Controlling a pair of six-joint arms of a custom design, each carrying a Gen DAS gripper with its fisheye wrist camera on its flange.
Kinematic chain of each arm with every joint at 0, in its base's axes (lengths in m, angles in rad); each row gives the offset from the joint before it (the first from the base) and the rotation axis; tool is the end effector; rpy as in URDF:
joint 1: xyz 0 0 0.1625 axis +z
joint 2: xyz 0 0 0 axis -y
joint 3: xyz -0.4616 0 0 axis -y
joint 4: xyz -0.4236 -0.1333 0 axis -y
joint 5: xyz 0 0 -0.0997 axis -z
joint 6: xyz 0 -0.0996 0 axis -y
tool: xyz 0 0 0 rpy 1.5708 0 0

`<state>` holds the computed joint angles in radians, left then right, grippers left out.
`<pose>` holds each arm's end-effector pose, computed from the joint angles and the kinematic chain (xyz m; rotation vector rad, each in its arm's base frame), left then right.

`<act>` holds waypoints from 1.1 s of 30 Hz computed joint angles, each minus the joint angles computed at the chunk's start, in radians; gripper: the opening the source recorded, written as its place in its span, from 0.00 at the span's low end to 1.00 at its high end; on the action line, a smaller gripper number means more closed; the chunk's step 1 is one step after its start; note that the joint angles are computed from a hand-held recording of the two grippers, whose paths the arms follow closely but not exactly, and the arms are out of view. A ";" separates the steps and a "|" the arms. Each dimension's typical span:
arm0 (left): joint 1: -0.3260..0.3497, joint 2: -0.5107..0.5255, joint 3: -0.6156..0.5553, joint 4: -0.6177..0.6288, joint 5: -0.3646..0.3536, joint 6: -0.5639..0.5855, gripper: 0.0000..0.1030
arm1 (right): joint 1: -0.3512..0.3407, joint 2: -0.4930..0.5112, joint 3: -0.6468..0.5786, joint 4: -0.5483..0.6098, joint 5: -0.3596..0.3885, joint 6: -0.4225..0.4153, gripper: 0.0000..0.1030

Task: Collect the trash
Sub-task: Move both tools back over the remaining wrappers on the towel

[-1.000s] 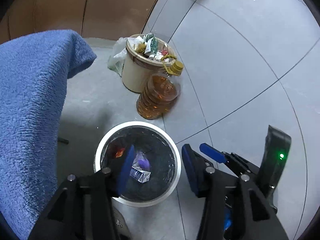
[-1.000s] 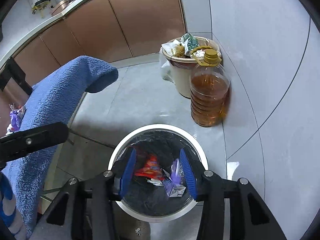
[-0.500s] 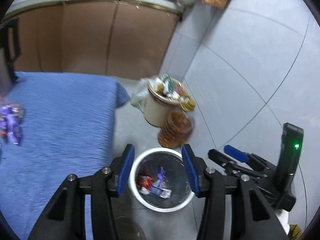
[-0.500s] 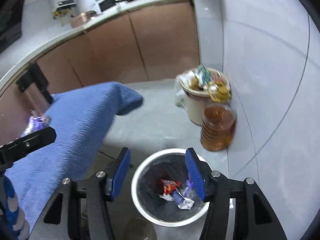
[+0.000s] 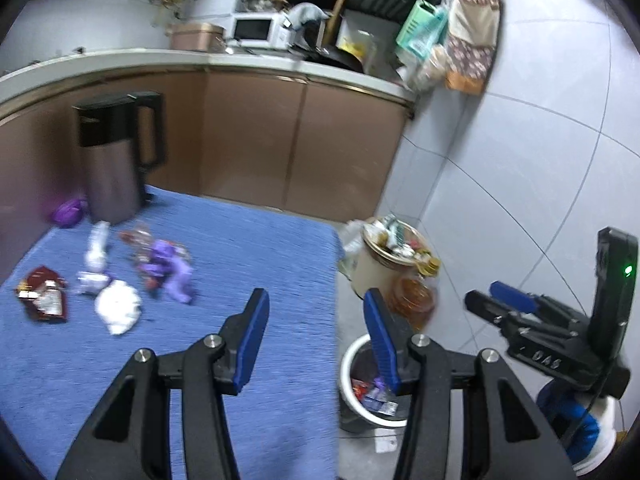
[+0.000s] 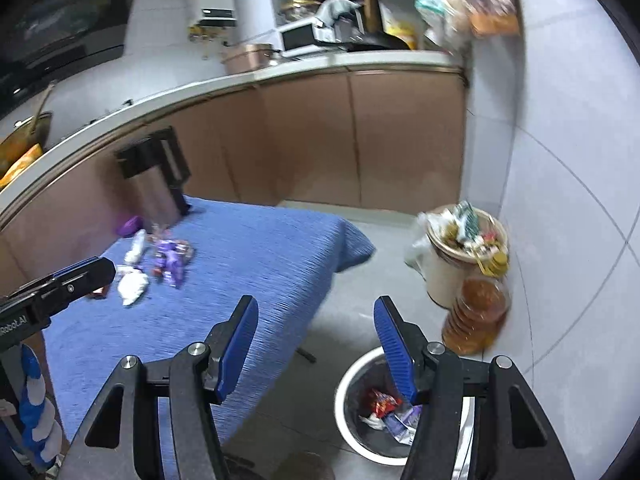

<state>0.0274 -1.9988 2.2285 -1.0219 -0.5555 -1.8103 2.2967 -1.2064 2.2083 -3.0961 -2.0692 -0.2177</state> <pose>-0.2489 -0.2248 0.3786 0.2016 2.2119 -1.2918 0.4111 -0.3341 0.2110 1.0488 -2.4549 0.8608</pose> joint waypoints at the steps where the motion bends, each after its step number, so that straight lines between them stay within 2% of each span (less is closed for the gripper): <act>1: -0.027 -0.003 -0.018 0.087 -0.009 -0.067 0.48 | 0.012 0.003 -0.004 0.000 0.001 -0.002 0.58; 3: -0.091 -0.014 -0.053 0.265 -0.043 -0.212 0.55 | 0.043 0.010 -0.018 0.001 0.006 -0.008 0.61; 7: -0.191 -0.029 -0.101 0.497 -0.110 -0.408 0.59 | 0.094 0.025 -0.045 -0.002 0.020 -0.016 0.70; 13: -0.320 -0.054 -0.147 0.734 -0.239 -0.605 0.61 | 0.166 0.066 -0.087 -0.023 0.021 -0.027 0.94; 15: -0.357 -0.052 -0.159 0.805 -0.286 -0.656 0.61 | 0.184 0.079 -0.101 -0.029 0.026 -0.027 0.97; 21: -0.452 -0.046 -0.172 0.955 -0.400 -0.744 0.61 | 0.222 0.112 -0.128 -0.069 0.006 -0.009 1.00; 25: -0.491 -0.054 -0.181 1.018 -0.461 -0.772 0.61 | 0.249 0.128 -0.133 -0.131 -0.015 -0.035 1.00; 29: -0.532 -0.086 -0.204 1.067 -0.537 -0.785 0.61 | 0.250 0.135 -0.142 -0.147 0.017 -0.038 1.00; 32: -0.587 -0.123 -0.220 1.130 -0.624 -0.815 0.62 | 0.246 0.148 -0.152 -0.160 0.038 -0.050 1.00; 33: -0.606 -0.137 -0.227 1.152 -0.656 -0.823 0.65 | 0.242 0.155 -0.159 -0.156 0.050 -0.052 1.00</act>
<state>-0.5782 -2.1358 2.0018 0.1298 -1.2115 -2.6338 2.5386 -1.0510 2.0496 -3.2519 -2.0195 -0.2696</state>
